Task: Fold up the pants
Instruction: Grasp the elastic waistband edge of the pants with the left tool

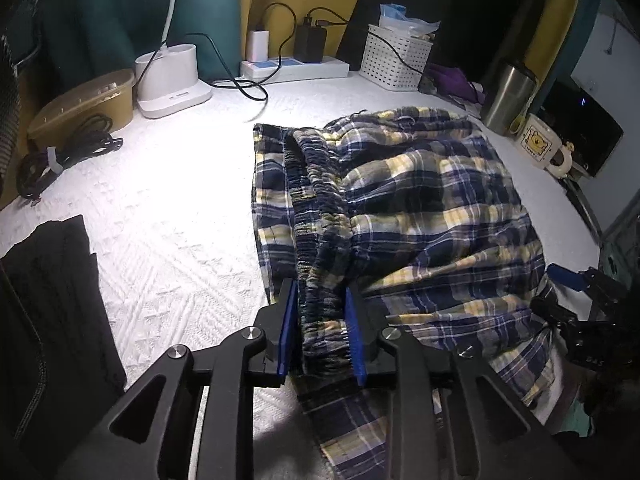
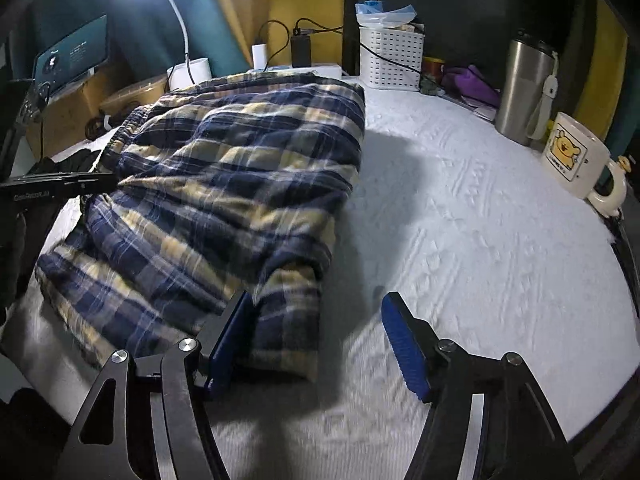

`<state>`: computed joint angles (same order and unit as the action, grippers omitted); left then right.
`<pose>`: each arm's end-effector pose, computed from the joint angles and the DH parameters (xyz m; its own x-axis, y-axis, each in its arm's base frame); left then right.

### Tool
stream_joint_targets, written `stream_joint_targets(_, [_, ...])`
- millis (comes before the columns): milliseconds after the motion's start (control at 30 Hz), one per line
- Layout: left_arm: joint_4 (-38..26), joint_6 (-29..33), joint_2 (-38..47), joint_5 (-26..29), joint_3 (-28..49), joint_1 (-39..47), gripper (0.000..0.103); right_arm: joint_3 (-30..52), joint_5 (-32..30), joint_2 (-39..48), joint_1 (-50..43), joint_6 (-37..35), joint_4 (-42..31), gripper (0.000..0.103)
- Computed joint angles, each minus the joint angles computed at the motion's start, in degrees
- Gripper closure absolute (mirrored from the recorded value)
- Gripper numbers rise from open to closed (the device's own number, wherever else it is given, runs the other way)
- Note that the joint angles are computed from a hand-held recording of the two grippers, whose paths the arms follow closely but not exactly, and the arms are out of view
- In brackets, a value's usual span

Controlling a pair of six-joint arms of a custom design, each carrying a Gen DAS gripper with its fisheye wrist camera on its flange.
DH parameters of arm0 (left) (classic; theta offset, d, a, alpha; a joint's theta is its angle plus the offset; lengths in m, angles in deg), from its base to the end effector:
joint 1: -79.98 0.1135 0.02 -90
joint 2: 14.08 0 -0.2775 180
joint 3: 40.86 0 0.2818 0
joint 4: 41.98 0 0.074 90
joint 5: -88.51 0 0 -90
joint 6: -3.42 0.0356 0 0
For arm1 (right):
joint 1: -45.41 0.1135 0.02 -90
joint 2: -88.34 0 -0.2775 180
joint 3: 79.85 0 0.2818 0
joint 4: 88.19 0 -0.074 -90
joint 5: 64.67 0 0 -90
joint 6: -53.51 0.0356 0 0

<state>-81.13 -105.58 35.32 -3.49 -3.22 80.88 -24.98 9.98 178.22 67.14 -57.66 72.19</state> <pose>0.1843 0.0041 0.1817 -0.7215 -0.3367 -0.6050 -0.2883 0.9405 -0.1797 0.2872 0.1246 0.1410 -0.5260 -0.5845 -0.6177 -0.7392 0.6734 -0.0078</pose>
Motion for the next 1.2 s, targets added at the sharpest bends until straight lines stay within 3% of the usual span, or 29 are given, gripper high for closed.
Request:
stream_joint_targets(233, [-4.55,0.2,-2.11,-0.13,1.44,-0.37,0.077,0.51,-2.95,-2.15,-3.59,-2.43,-5.78,0.036])
stream_joint_targets(333, [-6.73,0.5,-4.27,-1.8,2.63,-1.74,0.077,1.64,-8.48,-2.63,-6.15,-2.78,-8.32,0.045])
stream_joint_targets(400, [-7.42,0.72,-5.4,-2.19,3.12,-2.1,0.077,2.77,-10.43,-1.21,-6.51,-2.13,-9.08,0.063])
stream_joint_targets(500, [-6.98,1.12,-5.92,-1.52,3.01,-1.8,0.076,3.32,-13.09,0.59,-6.23,-0.26,-9.5,0.081])
stream_joint_targets(600, [-6.76,0.81,-5.57,-0.49,2.43,-1.63,0.076,2.85,-12.58,-1.12,-5.05,1.05,-10.58,0.088])
stream_joint_targets(1133, [-8.42,5.68,-8.51,3.28,1.91,2.64,0.076,-2.35,-7.71,-8.51,-3.53,8.53,-11.14,0.09])
stream_joint_targets(1200, [-8.21,6.07,-8.01,3.56,2.52,4.16,0.075,-1.42,-7.31,-8.21,-4.21,8.7,-11.17,0.083])
